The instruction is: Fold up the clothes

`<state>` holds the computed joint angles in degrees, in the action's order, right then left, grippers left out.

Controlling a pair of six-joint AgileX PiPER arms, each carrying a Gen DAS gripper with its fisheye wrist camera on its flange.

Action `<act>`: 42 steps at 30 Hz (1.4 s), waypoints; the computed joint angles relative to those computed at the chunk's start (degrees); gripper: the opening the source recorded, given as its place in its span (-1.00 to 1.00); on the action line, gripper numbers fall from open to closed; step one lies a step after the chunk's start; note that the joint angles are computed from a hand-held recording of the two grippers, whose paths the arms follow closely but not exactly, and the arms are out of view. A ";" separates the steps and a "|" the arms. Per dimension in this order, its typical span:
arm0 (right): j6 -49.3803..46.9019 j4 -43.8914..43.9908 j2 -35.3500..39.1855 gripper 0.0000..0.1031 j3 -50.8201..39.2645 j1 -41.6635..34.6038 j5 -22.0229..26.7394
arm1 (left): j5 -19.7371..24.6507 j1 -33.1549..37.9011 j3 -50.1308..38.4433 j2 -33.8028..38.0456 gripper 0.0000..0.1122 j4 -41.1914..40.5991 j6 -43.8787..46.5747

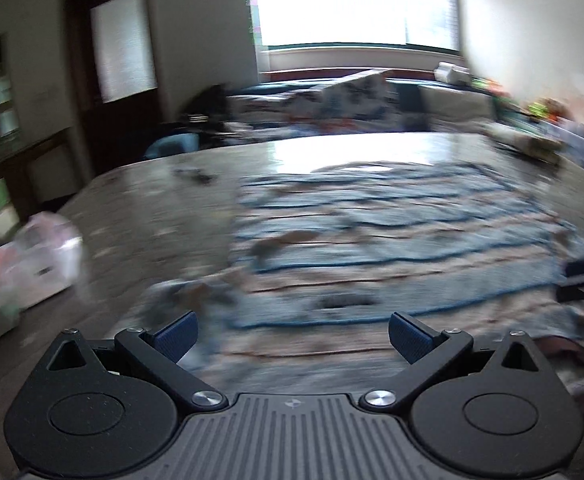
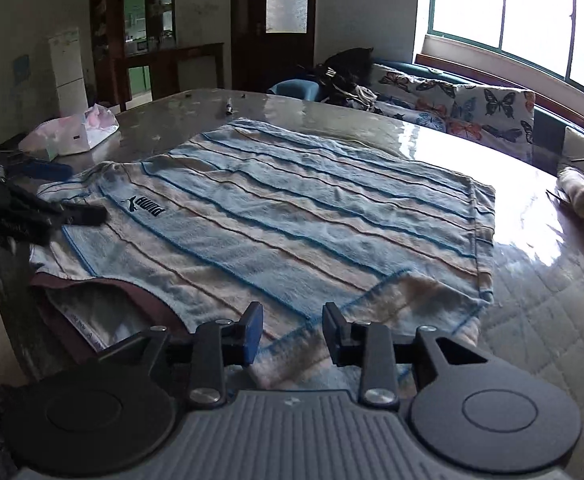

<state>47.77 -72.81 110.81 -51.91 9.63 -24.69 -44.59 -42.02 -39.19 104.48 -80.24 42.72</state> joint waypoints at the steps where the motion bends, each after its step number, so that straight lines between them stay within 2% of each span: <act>1: 0.60 -0.48 0.38 -0.34 -0.41 0.16 0.17 | -1.18 0.29 1.12 -0.80 0.83 -1.60 -0.67; 3: 1.40 -0.94 1.29 -0.32 -1.19 0.47 0.28 | -2.85 1.30 2.65 -2.06 0.80 -5.18 -1.57; 5: 1.56 -0.82 1.65 -0.29 -1.47 0.69 0.25 | -4.12 2.63 4.02 -3.32 0.66 -8.49 -2.43; 9: 2.04 -0.90 2.07 -0.26 -1.95 1.10 0.41 | -2.17 6.54 6.76 -6.10 0.44 -12.91 -4.74; 12: 2.05 -0.90 2.19 -0.26 -1.96 0.91 0.17 | -0.01 8.61 8.23 -7.83 0.17 -14.47 -6.56; 13: 2.08 -0.90 2.20 -0.26 -1.97 0.86 0.10 | 1.15 9.37 8.62 -8.21 0.02 -13.80 -7.53; 15: 2.04 -0.78 2.21 -0.26 -1.95 0.79 -0.02 | 3.82 10.75 9.08 -8.72 -0.10 -12.27 -9.08; 18: 1.41 -0.02 2.30 -0.25 -1.84 0.76 -0.20 | 3.61 10.81 9.08 -8.28 -0.39 -12.06 -10.28; 20: 0.98 0.51 2.36 -0.25 -1.77 0.75 -0.33 | 3.12 11.18 9.48 -8.00 -0.76 -11.17 -12.25; 23: 0.98 0.63 2.37 -0.25 -1.87 0.83 -0.26 | 2.08 10.50 11.64 -9.46 -0.92 -6.77 -17.35; 28: 0.97 0.51 2.38 -0.24 -1.84 0.70 -0.35 | -2.52 4.91 16.59 -13.88 -0.94 8.28 -28.20; 32: 0.89 0.68 2.44 -0.24 -1.86 0.67 -0.38 | -3.80 1.53 18.04 -15.03 -0.94 23.01 -34.17; 35: 0.88 0.86 2.51 -0.24 -1.95 0.78 -0.29 | -0.78 2.12 17.18 -13.98 -0.93 35.02 -38.63; 38: 0.80 1.13 2.54 -0.24 -1.92 0.80 -0.34 | 3.63 2.14 14.58 -11.69 -0.90 42.26 -39.56; 40: 0.75 1.22 2.54 -0.24 -1.88 0.80 -0.38 | 5.81 1.74 13.12 -10.38 -0.88 43.53 -39.59; 42: 1.02 0.92 2.47 -0.24 -1.84 0.69 -0.48 | 7.06 1.64 12.58 -10.01 -0.64 44.22 -39.57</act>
<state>48.79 -71.90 113.28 -53.75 10.33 -25.17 -37.53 -40.38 -26.61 94.47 -36.02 3.15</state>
